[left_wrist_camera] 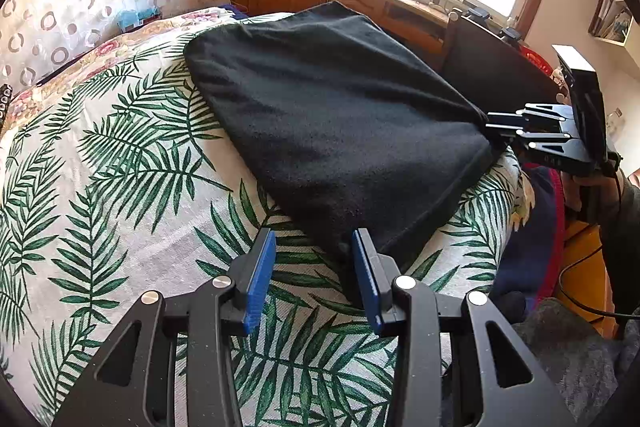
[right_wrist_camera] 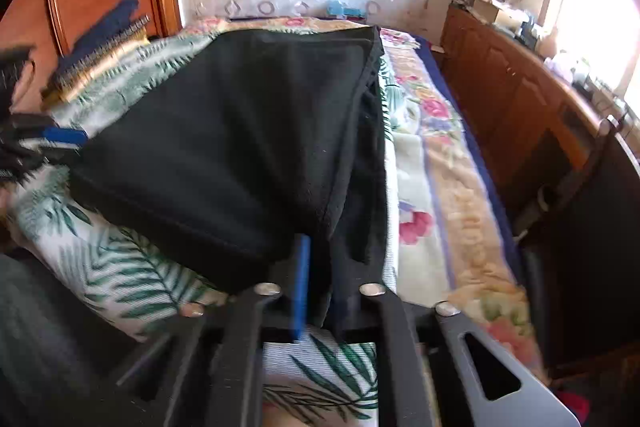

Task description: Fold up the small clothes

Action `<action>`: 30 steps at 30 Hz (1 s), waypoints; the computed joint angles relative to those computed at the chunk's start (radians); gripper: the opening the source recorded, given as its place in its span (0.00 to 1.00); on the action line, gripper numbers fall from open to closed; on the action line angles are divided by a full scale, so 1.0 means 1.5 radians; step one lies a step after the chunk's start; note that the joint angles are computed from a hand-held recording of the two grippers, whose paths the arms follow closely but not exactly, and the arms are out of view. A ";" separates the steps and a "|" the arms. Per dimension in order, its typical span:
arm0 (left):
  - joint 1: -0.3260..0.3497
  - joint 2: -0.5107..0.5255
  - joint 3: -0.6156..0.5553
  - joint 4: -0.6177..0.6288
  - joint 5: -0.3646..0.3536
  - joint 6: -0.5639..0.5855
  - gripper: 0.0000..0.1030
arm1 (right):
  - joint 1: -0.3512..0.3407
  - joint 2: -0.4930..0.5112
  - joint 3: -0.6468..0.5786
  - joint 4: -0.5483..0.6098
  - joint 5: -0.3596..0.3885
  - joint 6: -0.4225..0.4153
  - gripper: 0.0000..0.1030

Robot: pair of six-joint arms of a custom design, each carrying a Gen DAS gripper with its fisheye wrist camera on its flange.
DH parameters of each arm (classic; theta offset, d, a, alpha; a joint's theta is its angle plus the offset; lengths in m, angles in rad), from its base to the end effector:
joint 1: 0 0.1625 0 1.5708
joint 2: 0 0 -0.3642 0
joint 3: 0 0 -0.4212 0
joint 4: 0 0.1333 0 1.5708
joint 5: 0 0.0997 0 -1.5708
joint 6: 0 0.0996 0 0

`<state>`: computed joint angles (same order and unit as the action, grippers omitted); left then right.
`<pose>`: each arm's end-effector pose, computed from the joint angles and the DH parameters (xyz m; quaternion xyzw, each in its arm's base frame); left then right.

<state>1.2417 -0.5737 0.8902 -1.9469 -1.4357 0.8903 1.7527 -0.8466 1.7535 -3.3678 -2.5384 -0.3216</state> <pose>-0.1234 -0.8154 0.1365 0.5694 0.8187 -0.0099 0.0731 0.1603 -0.5882 0.1455 0.0051 -0.8237 0.3509 0.4454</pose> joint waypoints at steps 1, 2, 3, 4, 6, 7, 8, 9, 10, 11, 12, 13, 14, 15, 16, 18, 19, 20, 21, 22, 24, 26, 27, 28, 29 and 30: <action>0.000 0.003 -0.002 0.002 0.001 -0.001 0.40 | 0.000 -0.003 0.001 0.002 0.001 0.001 0.28; 0.000 0.003 -0.002 0.003 0.003 -0.002 0.40 | -0.001 -0.008 0.004 0.008 0.005 0.011 0.30; -0.001 0.005 -0.003 0.004 0.005 -0.002 0.40 | -0.002 -0.010 0.004 0.012 0.002 0.019 0.39; -0.001 0.006 -0.002 0.005 0.006 -0.002 0.40 | -0.003 -0.010 0.004 0.009 -0.003 0.019 0.47; -0.001 0.009 -0.006 0.011 0.007 -0.006 0.40 | -0.007 -0.013 0.007 0.009 -0.002 0.027 0.50; -0.001 0.010 -0.007 0.014 0.008 -0.006 0.40 | -0.010 -0.020 0.013 0.012 0.012 0.040 0.50; -0.001 0.010 -0.007 0.015 0.008 -0.008 0.40 | -0.014 -0.027 0.019 0.017 0.023 0.053 0.50; 0.000 0.011 -0.009 0.016 0.005 -0.009 0.40 | -0.017 -0.033 0.024 0.021 0.034 0.064 0.50; 0.000 0.012 -0.010 0.018 0.004 -0.010 0.40 | -0.020 -0.040 0.029 0.027 0.045 0.079 0.50; 0.000 0.011 -0.011 0.019 0.004 -0.010 0.40 | -0.022 -0.045 0.033 0.028 0.053 0.087 0.50; 0.001 0.012 -0.012 0.020 0.002 -0.011 0.40 | -0.024 -0.047 0.036 0.027 0.062 0.085 0.50; 0.001 0.012 -0.012 0.021 0.001 -0.011 0.40 | -0.025 -0.049 0.039 0.029 0.069 0.084 0.50; 0.002 0.011 -0.011 0.021 -0.001 -0.011 0.40 | -0.027 -0.052 0.041 0.034 0.078 0.087 0.50; 0.003 0.013 -0.016 0.028 -0.005 -0.011 0.40 | -0.028 -0.054 0.042 0.035 0.082 0.087 0.49; 0.004 0.016 -0.024 0.041 -0.010 -0.012 0.40 | -0.028 -0.053 0.041 0.035 0.081 0.081 0.44; 0.005 0.020 -0.035 0.058 -0.017 -0.013 0.40 | -0.030 -0.058 0.046 0.042 0.093 0.071 0.37; 0.005 0.020 -0.035 0.060 -0.017 -0.012 0.40 | -0.031 -0.061 0.048 0.046 0.100 0.069 0.29; 0.005 0.019 -0.034 0.062 -0.018 -0.011 0.40 | -0.033 -0.065 0.051 0.049 0.111 0.067 0.26; 0.005 0.019 -0.034 0.067 -0.020 -0.010 0.40 | -0.035 -0.069 0.055 0.051 0.122 0.064 0.18; 0.004 0.017 -0.032 0.070 -0.022 -0.007 0.40 | -0.037 -0.072 0.058 0.053 0.135 0.062 0.12; 0.004 0.011 -0.021 0.071 -0.024 0.003 0.36 | -0.039 -0.075 0.061 0.050 0.140 0.054 0.10; 0.003 0.011 -0.024 0.086 -0.024 0.008 0.17 | -0.044 -0.079 0.068 0.033 0.158 0.049 0.09; 0.002 0.012 -0.025 0.091 -0.023 0.008 0.11 | -0.045 -0.080 0.071 0.020 0.169 0.049 0.09; 0.002 0.011 -0.025 0.092 -0.027 0.012 0.10 | -0.047 -0.082 0.077 0.000 0.183 0.046 0.08; 0.003 0.010 -0.028 0.095 -0.036 0.015 0.08 | -0.047 -0.083 0.080 -0.023 0.193 0.039 0.08; 0.004 0.009 -0.029 0.092 -0.049 0.015 0.07 | -0.046 -0.083 0.083 -0.046 0.201 0.031 0.08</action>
